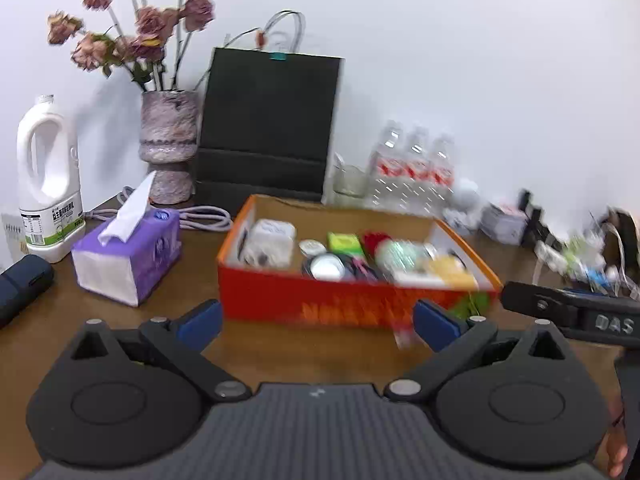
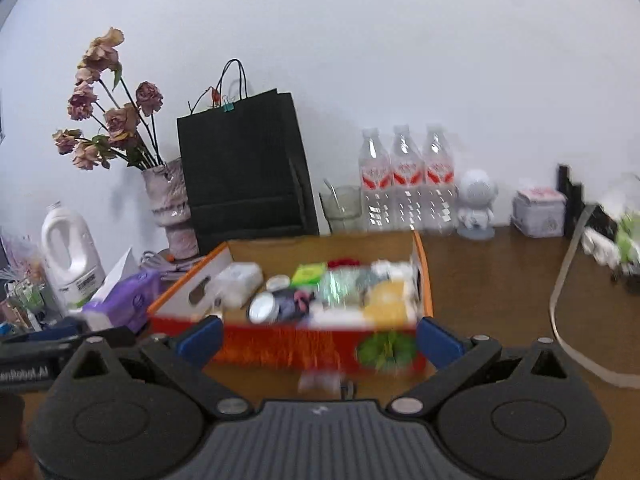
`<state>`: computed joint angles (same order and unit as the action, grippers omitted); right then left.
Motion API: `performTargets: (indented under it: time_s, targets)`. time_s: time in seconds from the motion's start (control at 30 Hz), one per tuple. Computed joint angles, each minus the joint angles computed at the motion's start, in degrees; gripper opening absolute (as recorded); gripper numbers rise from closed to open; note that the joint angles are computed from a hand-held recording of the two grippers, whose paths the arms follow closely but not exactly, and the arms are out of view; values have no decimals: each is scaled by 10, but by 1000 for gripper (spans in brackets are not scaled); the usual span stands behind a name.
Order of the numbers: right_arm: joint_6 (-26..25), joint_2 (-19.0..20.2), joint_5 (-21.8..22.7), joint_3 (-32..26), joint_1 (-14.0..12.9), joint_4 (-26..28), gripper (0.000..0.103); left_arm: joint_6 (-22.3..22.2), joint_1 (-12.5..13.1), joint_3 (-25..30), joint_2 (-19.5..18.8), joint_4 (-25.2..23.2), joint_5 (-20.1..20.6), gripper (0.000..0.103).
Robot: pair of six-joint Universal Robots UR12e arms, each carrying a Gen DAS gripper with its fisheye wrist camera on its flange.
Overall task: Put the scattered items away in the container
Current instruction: 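Withdraw both tools from the box toward the last items, then pinch the last clear wrapper with the left tool while the right tool grasps the small black item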
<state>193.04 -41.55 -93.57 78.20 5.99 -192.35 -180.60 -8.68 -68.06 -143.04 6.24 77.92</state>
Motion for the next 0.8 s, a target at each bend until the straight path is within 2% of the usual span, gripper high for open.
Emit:
performTargets:
  time_s: [0.13, 0.33, 0.53, 0.63, 0.8]
  targets:
    - [8, -17, -15, 56, 9, -16, 103, 3, -1, -73, 25, 49, -11, 103]
    - [-17, -39, -22, 122, 19, -39, 103, 24, 0, -144, 50, 75, -32, 103]
    - [-26, -47, -30, 141, 21, -45, 103, 44, 0, -151, 54, 83, -23, 103]
    - [-22, -48, -7, 143, 18, -48, 103, 42, 2, -152, 54, 66, -23, 103]
    - [-36, -43, -4, 131, 20, -30, 102, 28, 2, -138, 47, 39, -13, 103]
